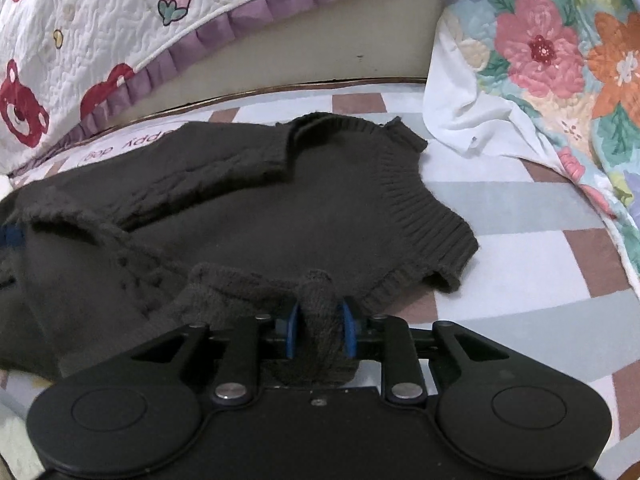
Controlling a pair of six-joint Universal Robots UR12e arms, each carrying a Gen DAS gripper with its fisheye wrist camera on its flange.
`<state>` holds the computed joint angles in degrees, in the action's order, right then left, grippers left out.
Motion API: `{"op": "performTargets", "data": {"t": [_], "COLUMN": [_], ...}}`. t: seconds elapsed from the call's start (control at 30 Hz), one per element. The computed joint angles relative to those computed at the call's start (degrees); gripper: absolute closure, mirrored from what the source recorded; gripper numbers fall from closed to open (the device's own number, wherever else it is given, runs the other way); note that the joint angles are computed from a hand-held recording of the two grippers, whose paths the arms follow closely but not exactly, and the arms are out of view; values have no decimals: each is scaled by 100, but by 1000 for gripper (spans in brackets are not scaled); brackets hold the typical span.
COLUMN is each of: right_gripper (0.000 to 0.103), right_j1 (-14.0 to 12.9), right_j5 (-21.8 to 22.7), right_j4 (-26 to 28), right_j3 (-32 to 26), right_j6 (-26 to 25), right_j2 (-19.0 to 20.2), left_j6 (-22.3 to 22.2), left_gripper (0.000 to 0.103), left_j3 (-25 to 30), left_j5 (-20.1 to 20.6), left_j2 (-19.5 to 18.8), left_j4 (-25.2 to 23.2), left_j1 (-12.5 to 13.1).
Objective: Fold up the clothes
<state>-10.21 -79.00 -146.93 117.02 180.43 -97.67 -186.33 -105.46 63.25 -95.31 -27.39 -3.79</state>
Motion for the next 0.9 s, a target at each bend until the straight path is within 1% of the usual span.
{"op": "performTargets", "data": {"t": [0.07,0.1,0.13,0.2,0.3,0.37,0.47,0.53,0.6,0.63,0.67,0.7,0.73,0.77,0.9], "right_gripper": [75,74,74,74,73,72,70,69,69,69,69,69,68,68,66], "right_j1": [-40,-55,-66,-62,-30,2,58,100,123,130,128,128,126,131,155], "right_j5": [85,120,145,139,82,32,-64,-148,-202,-221,-225,-230,-231,-241,-291], "right_j4": [-2,-11,-37,-63,-76,-60,-18,-14,-10,-10,-15,-26,-32,-35,-72], "right_j3": [8,14,26,43,44,32,10,1,-2,-2,-2,2,5,4,15], "right_j6": [49,84,118,129,68,-8,-138,-250,-357,-386,-379,-359,-343,-344,-372], "right_j2": [2,4,6,9,16,25,42,50,49,48,50,54,58,62,71], "left_j6": [-310,-440,-535,-729,-797,-827,-734,-706,-643,-529,-391,-213,-161,-170,-180], "left_gripper": [46,46,45,42,41,44,44,40,39,43,64,82,90,90,92], "left_j3": [6,-12,-41,-120,-239,-311,-292,-274,-256,-259,-266,-267,-271,-279,-298], "left_j5": [739,1026,1187,1266,951,716,929,1079,1188,1065,876,542,290,260,446], "left_j2": [-10,-16,-25,-53,-158,-241,-370,-438,-496,-501,-500,-506,-508,-497,-439], "left_j4": [-93,-99,-69,38,432,714,949,1109,1238,1249,1239,1207,1196,1258,1631], "left_j1": [65,105,148,240,309,349,194,108,48,77,121,194,250,255,202]}}
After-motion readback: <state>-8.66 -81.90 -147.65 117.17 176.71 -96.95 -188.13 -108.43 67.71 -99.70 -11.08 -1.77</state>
